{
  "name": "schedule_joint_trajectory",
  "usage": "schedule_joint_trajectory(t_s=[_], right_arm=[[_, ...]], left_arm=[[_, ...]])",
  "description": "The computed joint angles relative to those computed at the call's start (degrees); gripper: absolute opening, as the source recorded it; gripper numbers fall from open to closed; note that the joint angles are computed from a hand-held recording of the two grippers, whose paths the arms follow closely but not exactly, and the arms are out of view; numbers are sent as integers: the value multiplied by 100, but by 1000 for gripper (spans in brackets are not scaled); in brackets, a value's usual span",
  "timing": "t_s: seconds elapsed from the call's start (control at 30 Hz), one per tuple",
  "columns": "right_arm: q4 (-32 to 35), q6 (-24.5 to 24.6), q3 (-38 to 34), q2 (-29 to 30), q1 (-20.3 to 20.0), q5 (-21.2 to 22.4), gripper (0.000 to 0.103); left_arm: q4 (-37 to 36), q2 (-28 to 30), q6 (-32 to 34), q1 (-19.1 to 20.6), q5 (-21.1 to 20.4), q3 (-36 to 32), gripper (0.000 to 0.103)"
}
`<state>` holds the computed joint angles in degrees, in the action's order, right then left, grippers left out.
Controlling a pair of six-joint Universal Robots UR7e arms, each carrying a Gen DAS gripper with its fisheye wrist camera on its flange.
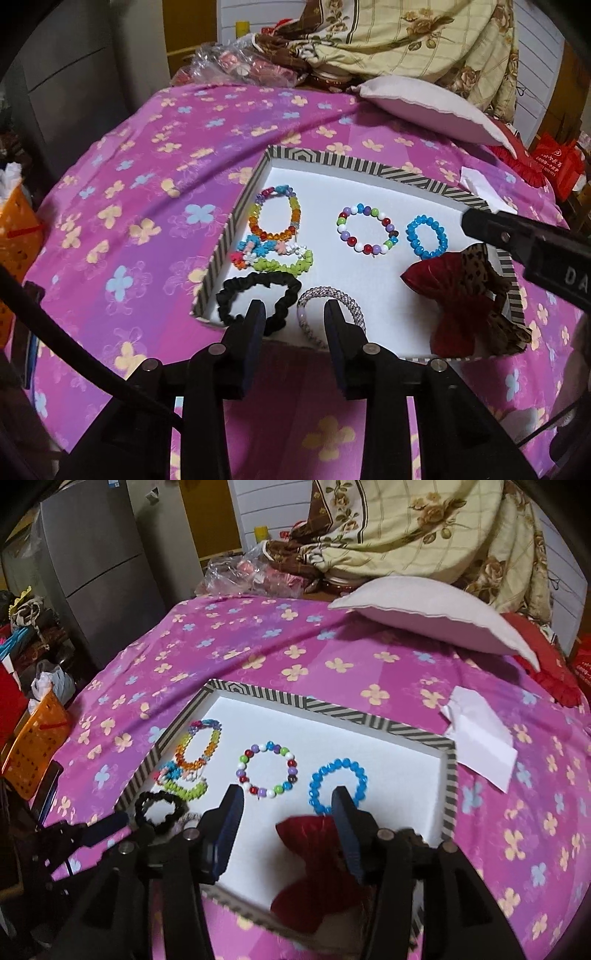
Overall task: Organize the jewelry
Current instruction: 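Withdraw both open tools from the tray toward the purple bracelet and white scrunchie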
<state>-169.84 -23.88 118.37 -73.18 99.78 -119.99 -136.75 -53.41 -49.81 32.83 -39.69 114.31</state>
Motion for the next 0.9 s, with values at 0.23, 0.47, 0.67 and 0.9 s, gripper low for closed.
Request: schedule_joint_trajectory(t_s=[0.23,0.47,0.67,0.9], right_arm=[[-222,70,669,-630,148,-55,56],[-383,184,1403,-1268,260,-154,57],[-406,273,1869,-1741,307,-221,57],[-345,368,2224,-2190,310,-238,58]], left_arm=[[267,-344,-419,-346,114,334,51],[509,-589,-790,-745,163,645,51],[718,-735,-1114,-1002,143,825,51],[1025,-837,-1481,-1219,95,952,51]])
